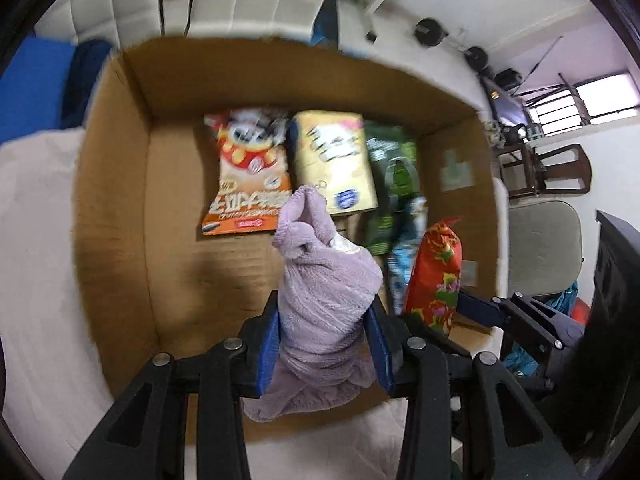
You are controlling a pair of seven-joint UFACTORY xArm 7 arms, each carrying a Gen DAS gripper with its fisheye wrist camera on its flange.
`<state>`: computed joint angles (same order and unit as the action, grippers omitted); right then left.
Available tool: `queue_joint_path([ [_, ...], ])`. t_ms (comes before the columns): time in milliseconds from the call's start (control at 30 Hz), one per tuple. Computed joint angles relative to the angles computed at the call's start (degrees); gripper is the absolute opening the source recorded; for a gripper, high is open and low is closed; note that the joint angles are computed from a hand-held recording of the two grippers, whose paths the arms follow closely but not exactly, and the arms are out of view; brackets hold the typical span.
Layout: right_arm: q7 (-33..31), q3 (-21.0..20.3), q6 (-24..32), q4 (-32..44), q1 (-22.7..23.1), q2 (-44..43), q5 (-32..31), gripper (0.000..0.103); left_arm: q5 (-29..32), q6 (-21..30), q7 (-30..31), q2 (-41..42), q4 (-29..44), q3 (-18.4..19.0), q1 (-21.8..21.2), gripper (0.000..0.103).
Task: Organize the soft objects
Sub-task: 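Carry the red bag and lilac cloth into the box and release both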
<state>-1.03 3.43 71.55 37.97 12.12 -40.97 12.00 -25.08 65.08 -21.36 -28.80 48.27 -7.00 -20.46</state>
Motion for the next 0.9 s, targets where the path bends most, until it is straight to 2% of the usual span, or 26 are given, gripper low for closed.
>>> queue_joint_path([
  [167,-0.8,2.0,-3.6,-2.9,0.9,4.7,-2.3,0.051,0.7,-0.4,0.6,3.1,-1.3,0.1,0.5,0.037],
  [533,-0.6,2.4,-8.0,-3.8,2.0,12.7,-3.3,0.052,1.3,-2.6,-1.4,3.5,-5.5,-1.0,0.2,0.037],
  [900,-1.2,1.5,-8.9,-5.0,1.8,13.1,-2.9,0.053,2.9,-3.3,-5.6,0.9,-9.5,-2.3,-1.2,0.039],
])
